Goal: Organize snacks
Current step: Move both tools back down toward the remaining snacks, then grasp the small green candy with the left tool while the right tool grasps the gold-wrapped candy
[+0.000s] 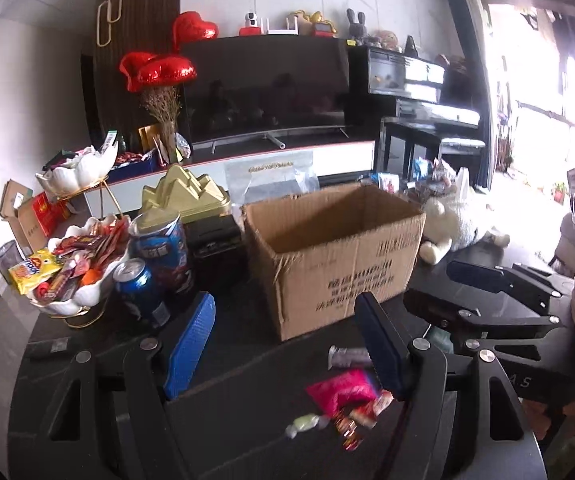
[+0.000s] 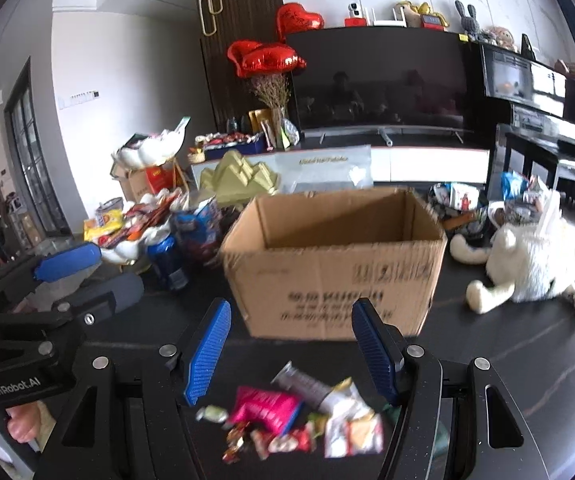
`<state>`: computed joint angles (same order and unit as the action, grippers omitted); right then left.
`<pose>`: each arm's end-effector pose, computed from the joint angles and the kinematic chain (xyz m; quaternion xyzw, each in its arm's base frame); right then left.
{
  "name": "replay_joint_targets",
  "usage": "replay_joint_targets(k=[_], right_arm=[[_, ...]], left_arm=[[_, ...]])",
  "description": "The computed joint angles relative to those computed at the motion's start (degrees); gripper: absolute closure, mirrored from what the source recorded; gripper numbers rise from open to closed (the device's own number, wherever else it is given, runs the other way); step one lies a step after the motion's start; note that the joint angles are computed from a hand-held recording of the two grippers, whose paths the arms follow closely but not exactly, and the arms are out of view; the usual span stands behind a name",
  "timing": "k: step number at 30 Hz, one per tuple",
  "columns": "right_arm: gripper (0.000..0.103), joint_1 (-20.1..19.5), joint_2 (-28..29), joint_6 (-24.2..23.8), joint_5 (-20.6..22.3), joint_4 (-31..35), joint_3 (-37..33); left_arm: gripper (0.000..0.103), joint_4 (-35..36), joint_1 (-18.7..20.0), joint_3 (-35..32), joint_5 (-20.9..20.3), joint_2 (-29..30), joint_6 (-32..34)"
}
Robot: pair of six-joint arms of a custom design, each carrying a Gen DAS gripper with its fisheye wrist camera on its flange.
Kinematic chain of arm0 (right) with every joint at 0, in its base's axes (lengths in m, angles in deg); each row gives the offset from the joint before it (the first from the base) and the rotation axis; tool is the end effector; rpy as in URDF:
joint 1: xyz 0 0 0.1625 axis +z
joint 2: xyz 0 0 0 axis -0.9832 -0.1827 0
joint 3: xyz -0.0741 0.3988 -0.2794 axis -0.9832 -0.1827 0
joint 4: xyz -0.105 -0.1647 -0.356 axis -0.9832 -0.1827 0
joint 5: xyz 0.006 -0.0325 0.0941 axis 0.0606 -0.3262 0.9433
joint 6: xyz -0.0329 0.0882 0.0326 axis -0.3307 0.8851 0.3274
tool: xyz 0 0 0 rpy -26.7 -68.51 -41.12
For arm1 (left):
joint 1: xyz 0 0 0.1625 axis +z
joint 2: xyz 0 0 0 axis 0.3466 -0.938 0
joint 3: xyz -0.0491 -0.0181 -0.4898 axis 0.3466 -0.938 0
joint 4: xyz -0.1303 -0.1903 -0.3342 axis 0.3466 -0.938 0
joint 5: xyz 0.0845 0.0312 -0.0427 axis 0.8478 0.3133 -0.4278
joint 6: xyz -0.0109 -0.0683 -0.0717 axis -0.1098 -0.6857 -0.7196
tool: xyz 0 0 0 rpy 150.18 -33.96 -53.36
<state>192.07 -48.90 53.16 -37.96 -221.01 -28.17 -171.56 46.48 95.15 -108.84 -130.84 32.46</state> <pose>0.4342 -0.8203 0.0800 0.2562 -0.8552 0.3882 0.2288 -0.1462 -0.8191 0.3897 0.2978 0.8145 -0.3971 0.3003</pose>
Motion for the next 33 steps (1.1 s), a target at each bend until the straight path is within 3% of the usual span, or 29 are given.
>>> replay_joint_targets(k=[4, 14, 25, 33], right_arm=[[0.039, 0.66, 0.11, 2.56, -1.83, -1.90, 3.23], [0.039, 1.52, 1.77, 1.26, -5.34, -4.14, 8.00], [0.059, 0.00, 2.96, 6.58, -5.56, 5.67, 7.25], [0.070, -1.30, 3.11, 10.07, -3.49, 10.78, 6.56]], left_arm=[[0.031, 0.20, 1.44, 2.98, -0.70, -1.80, 1.53], [0.037, 4.72, 5.47, 7.70, -6.97, -4.23, 5.91], [0.051, 23.30, 9.10, -0.14, -11.02, -0.30, 6.44], [0.056, 29.87, 10.01, -4.58, -12.01, 2.44, 7.87]])
